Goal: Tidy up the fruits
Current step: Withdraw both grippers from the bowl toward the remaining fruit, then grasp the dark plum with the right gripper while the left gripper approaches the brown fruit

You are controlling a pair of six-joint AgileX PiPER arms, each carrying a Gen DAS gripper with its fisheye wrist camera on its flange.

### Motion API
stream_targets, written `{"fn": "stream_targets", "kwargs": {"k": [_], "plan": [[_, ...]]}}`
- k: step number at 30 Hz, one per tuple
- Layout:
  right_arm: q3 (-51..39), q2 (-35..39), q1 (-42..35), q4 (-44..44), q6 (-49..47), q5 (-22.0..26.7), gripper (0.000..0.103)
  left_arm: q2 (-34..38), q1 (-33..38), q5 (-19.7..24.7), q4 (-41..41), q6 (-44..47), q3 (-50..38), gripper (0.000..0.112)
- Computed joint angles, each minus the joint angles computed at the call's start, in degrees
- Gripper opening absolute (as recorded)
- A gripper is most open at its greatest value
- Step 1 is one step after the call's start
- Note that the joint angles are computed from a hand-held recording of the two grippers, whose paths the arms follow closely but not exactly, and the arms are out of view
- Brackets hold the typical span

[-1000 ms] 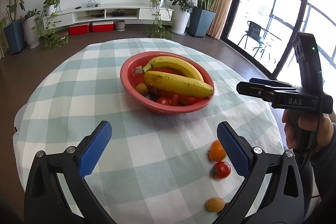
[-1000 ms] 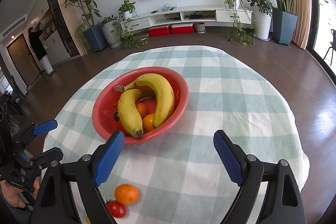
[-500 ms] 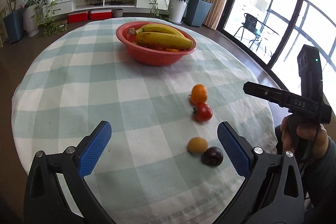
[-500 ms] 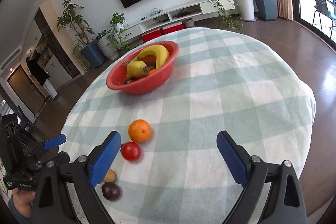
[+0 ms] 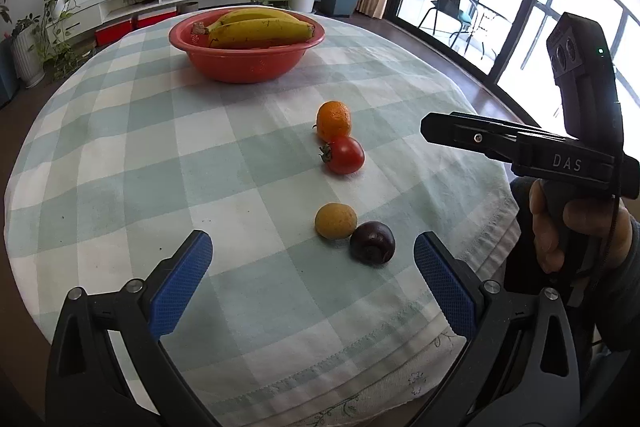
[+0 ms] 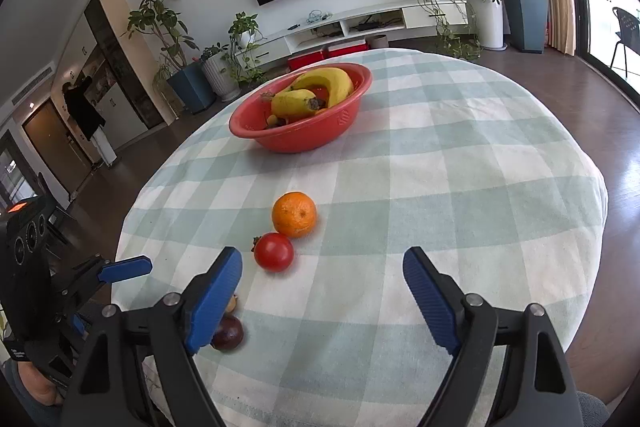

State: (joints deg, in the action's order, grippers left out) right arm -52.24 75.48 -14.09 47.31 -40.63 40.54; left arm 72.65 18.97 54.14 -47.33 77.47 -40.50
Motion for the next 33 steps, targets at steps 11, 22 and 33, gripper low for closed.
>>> {"fn": "stream_targets", "kwargs": {"k": [11, 22, 33], "plan": [[3.3, -2.5, 14.2, -13.0, 4.9, -2.0, 0.065, 3.6, 7.4, 5.4, 0.5, 2.0, -6.3, 0.102], [3.1, -0.2, 21.6, -21.8, 11.7, -5.0, 0.050, 4.8, 9.7, 6.8, 0.1, 3.7, -6.9, 0.102], [2.9, 0.4, 24.7, -24.9, 13.5, -6.7, 0.043, 4.9, 10.5, 7.9, -0.4, 4.6, -6.8, 0.102]]}}
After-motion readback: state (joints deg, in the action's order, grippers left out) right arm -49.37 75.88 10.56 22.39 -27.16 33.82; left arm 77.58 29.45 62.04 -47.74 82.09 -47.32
